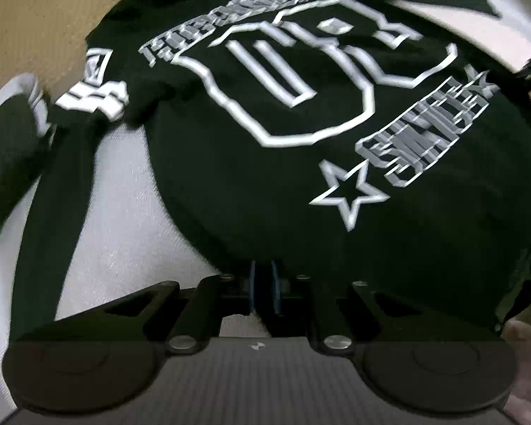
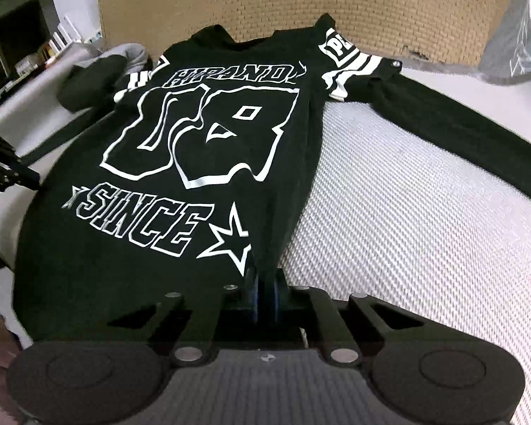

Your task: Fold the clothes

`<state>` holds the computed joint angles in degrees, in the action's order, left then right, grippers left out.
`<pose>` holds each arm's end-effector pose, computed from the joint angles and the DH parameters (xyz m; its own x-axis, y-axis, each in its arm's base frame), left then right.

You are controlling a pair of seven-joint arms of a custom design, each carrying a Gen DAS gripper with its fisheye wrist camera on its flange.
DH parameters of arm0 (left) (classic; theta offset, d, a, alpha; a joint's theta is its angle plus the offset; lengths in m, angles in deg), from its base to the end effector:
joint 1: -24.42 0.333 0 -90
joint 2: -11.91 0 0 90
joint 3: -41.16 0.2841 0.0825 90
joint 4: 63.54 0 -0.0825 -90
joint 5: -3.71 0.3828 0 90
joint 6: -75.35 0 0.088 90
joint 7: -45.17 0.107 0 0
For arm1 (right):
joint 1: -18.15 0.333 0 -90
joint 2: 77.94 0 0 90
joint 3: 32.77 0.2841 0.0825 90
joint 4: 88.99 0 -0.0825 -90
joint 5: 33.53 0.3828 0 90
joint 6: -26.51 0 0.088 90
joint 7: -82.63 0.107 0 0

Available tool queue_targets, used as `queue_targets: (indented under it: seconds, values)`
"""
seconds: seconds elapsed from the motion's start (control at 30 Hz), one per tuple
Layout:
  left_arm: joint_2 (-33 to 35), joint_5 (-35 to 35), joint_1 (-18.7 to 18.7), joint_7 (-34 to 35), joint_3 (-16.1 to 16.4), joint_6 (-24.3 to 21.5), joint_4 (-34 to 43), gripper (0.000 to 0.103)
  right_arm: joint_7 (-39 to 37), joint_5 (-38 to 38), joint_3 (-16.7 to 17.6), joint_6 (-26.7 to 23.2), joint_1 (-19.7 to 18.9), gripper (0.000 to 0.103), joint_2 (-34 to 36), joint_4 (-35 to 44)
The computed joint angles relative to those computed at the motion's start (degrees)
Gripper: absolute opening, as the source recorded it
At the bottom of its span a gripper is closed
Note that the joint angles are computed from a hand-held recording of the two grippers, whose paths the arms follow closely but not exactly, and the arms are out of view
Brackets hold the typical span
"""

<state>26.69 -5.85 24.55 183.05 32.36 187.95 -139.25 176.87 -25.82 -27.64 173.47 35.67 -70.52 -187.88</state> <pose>0.6497 -0.0960 0.6029 -0.7826 -0.6070 -0.1380 -0.5165 0.7569 -0.4004 0.5976 0.2438 0.5520 0.2896 -0.9386 -0.1874 -0.7677 -0.1109 -0.6311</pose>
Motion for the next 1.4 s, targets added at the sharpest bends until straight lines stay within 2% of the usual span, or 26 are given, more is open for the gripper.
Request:
queue_targets:
  seconds: [0.03, 0.1, 0.17, 0.2, 0.27, 0.37, 0.43, 0.57, 0.7, 0.73, 0.83, 0.97, 1.07, 1.13, 1.17, 1.3, 1.4]
  values:
    - [-0.26, -1.98, 0.58, 1.37, -0.35, 0.19, -0.38, 0.023, -0.86, 1.35, 0.05, 0.47, -0.37, 0.016, -0.61, -0.68]
    - [-0.31, -3.99, 0.92, 2.53, -0.61, 1.20, -0.86, 0.024, -0.70, 2.79, -0.33, 3.15, -0.94, 0.020, -2.37, -2.89]
    - [0.49, -5.12, 0.98, 2.39, -0.66, 1.67, -0.38, 0.024, 0.28, 4.23, -0.87, 6.29, -1.60, 0.028, -3.64, -4.74]
    - [0.76, -5.13, 0.85, 1.69, -0.58, 2.52, -0.46, 0.024, 3.16, 2.21, -1.46, 7.04, -1.76, 0.032, -3.74, -4.91]
    - [1.07, -5.31, 0.76, 0.17, -0.48, 4.50, -0.85, 0.024, 12.42, -6.05, -3.12, 7.47, -2.09, 0.032, -3.54, -4.74]
    - [1.23, -6.80, 1.14, -1.93, -0.52, 7.35, -1.45, 0.024, 28.49, -20.14, -5.72, 5.38, -2.80, 0.032, -2.42, -3.12]
    - [0.77, -7.00, 1.13, -2.81, -0.56, 9.88, -2.69, 0.024, 37.25, -26.44, -7.00, 4.10, -3.60, 0.032, -1.78, -2.36]
    - [0.35, -7.97, 1.27, -3.18, -0.90, 13.02, -4.02, 0.024, 49.97, -31.92, -8.60, 3.53, -5.90, 0.036, -0.85, -1.90]
    - [0.61, -8.29, 1.15, -3.01, -1.18, 14.19, -4.19, 0.024, 54.14, -27.94, -9.01, 9.18, -8.43, 0.039, 1.39, -2.14]
    - [0.87, -8.68, 1.23, -2.80, -1.30, 13.94, -3.88, 0.025, 55.95, -28.07, -9.43, 11.45, -8.65, 0.044, 2.16, -2.15]
    - [1.66, -9.07, 1.23, -3.76, -1.30, 13.94, -3.11, 0.025, 65.57, -33.54, -12.79, 16.51, -7.22, 0.046, 5.30, -0.36]
    - [3.28, -10.03, 1.61, -5.65, -1.44, 13.04, -1.10, 0.025, 74.60, -40.82, -17.03, 15.66, -4.30, 0.045, 10.28, 5.62]
    - [4.67, -9.65, 1.59, -7.56, -1.46, 12.02, 0.62, 0.025, 80.27, -45.45, -19.46, 13.17, -2.53, 0.041, 13.06, 9.58]
    - [5.30, -9.37, 1.65, -7.78, -1.66, 11.30, 1.36, 0.025, 82.78, -47.35, -20.12, 11.02, -2.21, 0.026, 14.51, 11.69]
    - [5.40, -9.44, 1.74, -7.72, -1.78, 11.14, 1.47, 0.025, 83.39, -47.70, -20.09, 10.10, -2.38, 0.023, 15.07, 12.54]
    - [5.60, -10.51, 2.29, -7.30, -2.19, 10.70, 1.77, 0.025, 83.23, -46.49, -19.09, 8.62, -4.10, 0.013, 16.32, 14.54]
    - [6.03, -10.82, 2.38, -7.70, -2.19, 10.44, 2.24, 0.025, 78.21, -45.44, -18.08, 4.93, -4.93, 0.007, 17.71, 17.91]
